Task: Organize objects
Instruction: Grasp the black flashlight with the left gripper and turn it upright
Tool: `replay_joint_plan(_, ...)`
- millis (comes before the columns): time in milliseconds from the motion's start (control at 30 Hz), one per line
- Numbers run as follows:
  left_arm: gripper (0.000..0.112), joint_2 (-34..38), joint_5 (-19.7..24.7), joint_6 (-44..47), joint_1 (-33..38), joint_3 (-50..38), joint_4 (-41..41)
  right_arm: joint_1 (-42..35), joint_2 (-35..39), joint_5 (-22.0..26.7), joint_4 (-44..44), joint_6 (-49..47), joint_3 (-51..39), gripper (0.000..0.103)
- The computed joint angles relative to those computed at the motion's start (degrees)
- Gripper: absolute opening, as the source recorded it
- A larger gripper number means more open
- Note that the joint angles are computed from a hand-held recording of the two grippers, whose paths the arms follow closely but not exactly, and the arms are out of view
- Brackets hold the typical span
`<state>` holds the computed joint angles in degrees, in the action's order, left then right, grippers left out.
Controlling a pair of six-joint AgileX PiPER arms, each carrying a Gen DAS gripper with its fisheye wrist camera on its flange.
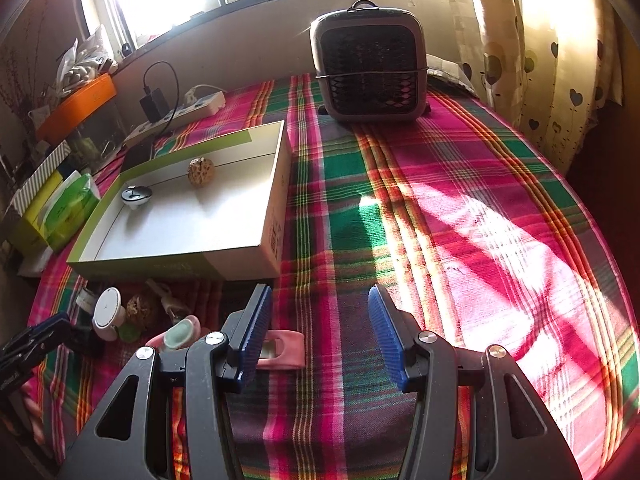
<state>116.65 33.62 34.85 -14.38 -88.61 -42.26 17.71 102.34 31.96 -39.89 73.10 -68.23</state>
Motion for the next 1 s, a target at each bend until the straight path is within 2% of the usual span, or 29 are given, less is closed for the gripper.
replay_joint_plan(267,0.038,0.5,0.2,0.2,0.3,-0.5,-0.3,2.2,-1.8,4.6,3.9,-5.0,1.0,0.052)
replay_joint_plan(400,0.038,0.5,0.6,0.7,0.5,-0.6,-0.7,3.5,-3.6,3.4,3.3,-3.7,3.4,0.051)
replay_joint_plan(500,0.038,0.5,0.9,0.8,0.6,-0.7,-0.9,4.7,-4.5,4.5,-0.5,1.9,4.3,0.051)
replay_joint_plan(633,0.038,0.0,1.3,2.9,0.5,0.2,-2.2,5.8,-6.4,0.9,-5.9,8.9,7.2,0.052)
replay_joint_plan(767,0.038,-0.9,1.6,4.7,0.2,1.7,-3.1,6.8,-6.7,-3.3,-9.9,11.8,8.4,0.052)
replay_joint_plan(900,0.038,-1.7,2.9,7.2,-0.1,3.0,-4.5,6.4,-6.0,-7.5,-8.6,9.2,8.6,0.052)
replay_joint_plan(1000,0.038,-2.5,3.3,7.8,-0.7,3.8,-3.9,6.3,-4.9,-7.7,-6.7,6.4,7.9,0.052)
